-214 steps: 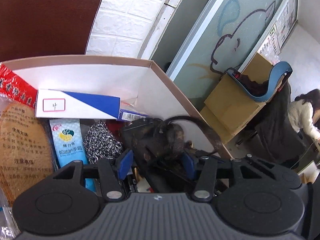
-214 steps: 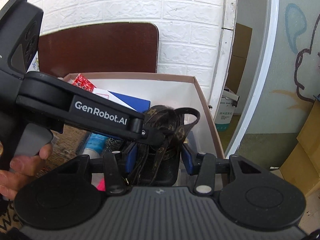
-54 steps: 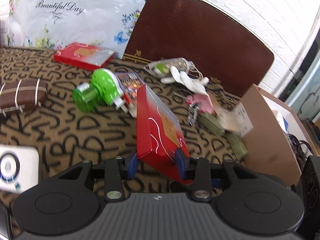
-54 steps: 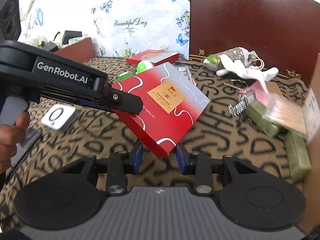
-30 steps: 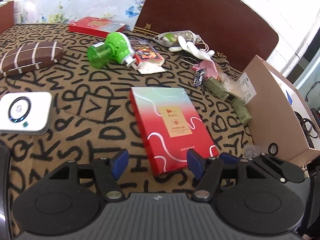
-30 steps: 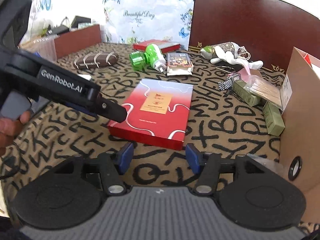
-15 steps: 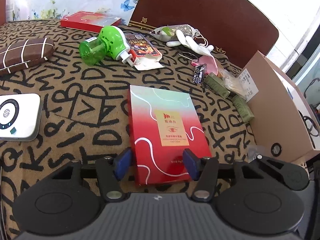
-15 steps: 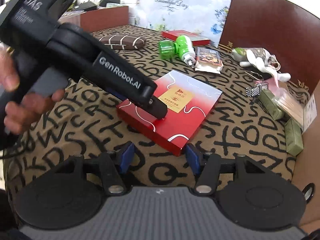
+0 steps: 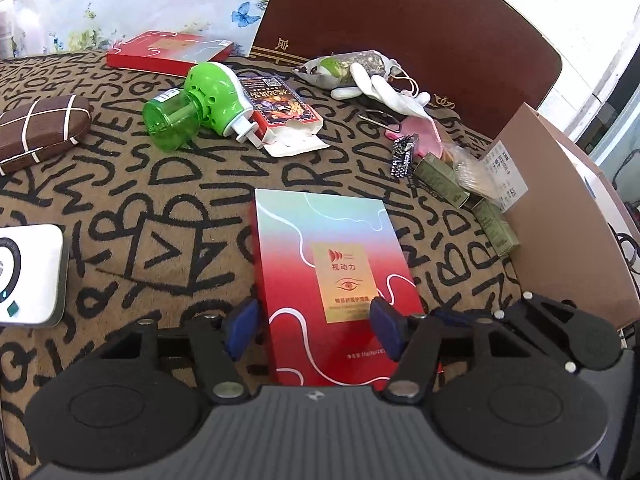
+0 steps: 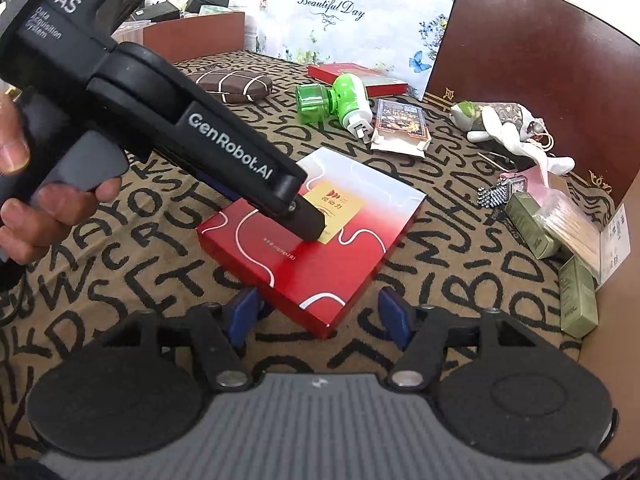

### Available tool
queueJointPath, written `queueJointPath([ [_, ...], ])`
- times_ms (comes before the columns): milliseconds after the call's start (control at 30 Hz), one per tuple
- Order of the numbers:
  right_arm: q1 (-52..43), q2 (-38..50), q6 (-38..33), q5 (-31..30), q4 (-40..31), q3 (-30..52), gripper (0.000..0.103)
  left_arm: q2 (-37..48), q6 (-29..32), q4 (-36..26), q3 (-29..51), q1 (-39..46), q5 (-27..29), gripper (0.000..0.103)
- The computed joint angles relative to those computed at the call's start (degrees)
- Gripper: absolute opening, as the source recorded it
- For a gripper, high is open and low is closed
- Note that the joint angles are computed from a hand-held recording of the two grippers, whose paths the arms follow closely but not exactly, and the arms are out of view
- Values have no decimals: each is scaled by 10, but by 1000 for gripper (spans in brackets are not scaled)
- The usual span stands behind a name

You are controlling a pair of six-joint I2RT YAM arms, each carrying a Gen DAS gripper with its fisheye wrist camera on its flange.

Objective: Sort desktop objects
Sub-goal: 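Grip the edge of the flat red gift box with both grippers, then lift the red gift box with both grippers and carry it to the cardboard box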

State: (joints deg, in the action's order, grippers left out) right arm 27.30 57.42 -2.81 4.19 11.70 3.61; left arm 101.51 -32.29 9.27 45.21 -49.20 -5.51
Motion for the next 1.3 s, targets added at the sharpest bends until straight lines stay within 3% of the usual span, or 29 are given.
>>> queueJointPath([
  [267, -25, 93, -2, -43, 94, 7, 74, 12, 12, 16, 4, 3, 4, 64],
  [600, 12, 27, 25, -12, 31, 2, 71, -15, -6, 3, -15, -22, -33, 60],
  [833, 66, -111, 48, 34, -89, -4, 69, -61, -22, -7, -39, -50, -64, 60],
  [1067, 111, -304, 68, 93, -271, 11, 69, -109, -18, -30, -36, -91, -105, 60],
  [1300, 185, -466, 97, 191, -449, 54, 69, -144, -2, -45, -16, -135, -144, 60],
])
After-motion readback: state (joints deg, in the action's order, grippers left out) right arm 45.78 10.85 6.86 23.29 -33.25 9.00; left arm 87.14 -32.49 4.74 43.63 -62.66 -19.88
